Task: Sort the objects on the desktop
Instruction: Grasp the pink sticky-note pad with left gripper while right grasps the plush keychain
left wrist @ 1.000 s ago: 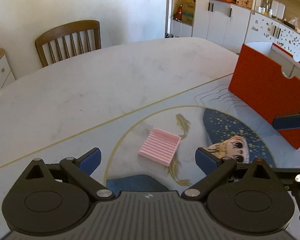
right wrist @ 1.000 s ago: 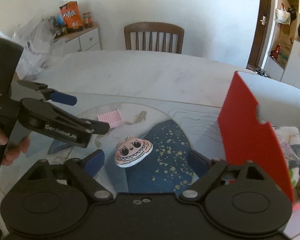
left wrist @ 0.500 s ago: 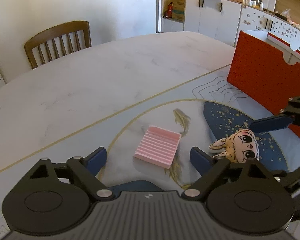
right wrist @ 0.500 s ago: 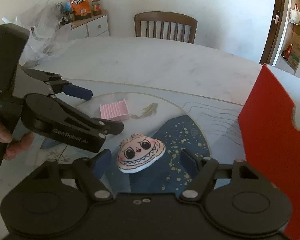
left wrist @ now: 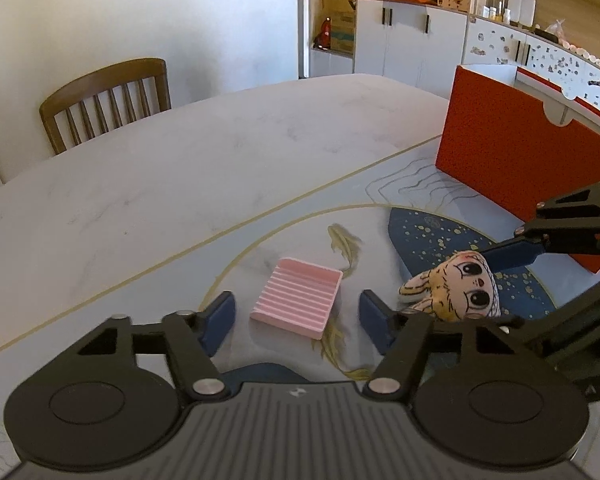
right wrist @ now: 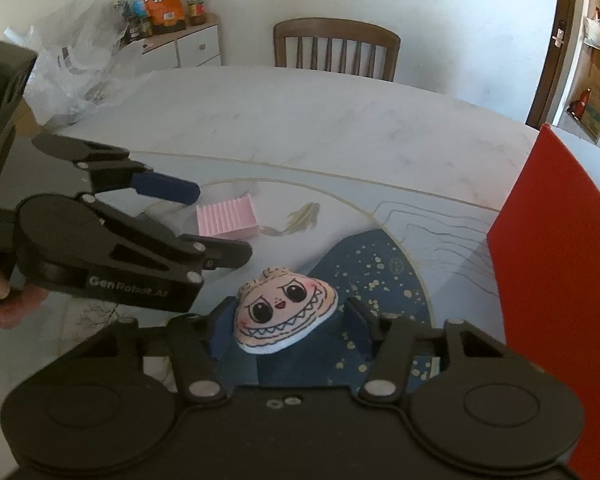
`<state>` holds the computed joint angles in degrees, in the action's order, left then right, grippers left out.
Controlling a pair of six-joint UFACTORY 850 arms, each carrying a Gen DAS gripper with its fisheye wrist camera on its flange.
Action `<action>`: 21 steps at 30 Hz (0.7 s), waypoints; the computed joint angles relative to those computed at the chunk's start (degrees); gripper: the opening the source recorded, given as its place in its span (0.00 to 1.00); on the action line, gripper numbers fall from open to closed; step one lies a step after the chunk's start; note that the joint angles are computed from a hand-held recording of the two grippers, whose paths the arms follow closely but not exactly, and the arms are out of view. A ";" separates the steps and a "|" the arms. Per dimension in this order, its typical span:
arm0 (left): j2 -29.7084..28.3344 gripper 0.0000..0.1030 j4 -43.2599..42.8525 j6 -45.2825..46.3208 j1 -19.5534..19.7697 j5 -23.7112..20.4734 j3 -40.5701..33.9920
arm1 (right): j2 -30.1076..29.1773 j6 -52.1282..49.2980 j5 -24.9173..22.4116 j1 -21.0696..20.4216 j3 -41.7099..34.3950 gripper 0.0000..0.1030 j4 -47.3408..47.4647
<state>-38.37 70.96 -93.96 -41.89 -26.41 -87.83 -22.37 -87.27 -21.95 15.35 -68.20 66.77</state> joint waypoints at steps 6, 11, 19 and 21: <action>-0.01 0.43 0.54 -0.18 -0.17 0.05 -0.11 | 0.16 -1.28 0.51 0.07 0.33 0.46 1.57; -0.23 0.42 -0.07 -0.14 -0.32 -0.64 -0.55 | 0.51 -0.78 0.67 -0.15 0.50 0.46 2.53; -0.12 0.42 -2.82 1.31 -0.49 -0.99 -0.91 | 1.55 1.32 1.72 -0.17 1.12 0.45 1.35; 0.07 0.42 -3.08 1.28 -0.65 -1.24 -0.81 | 1.93 0.95 1.84 -0.24 1.41 0.45 1.93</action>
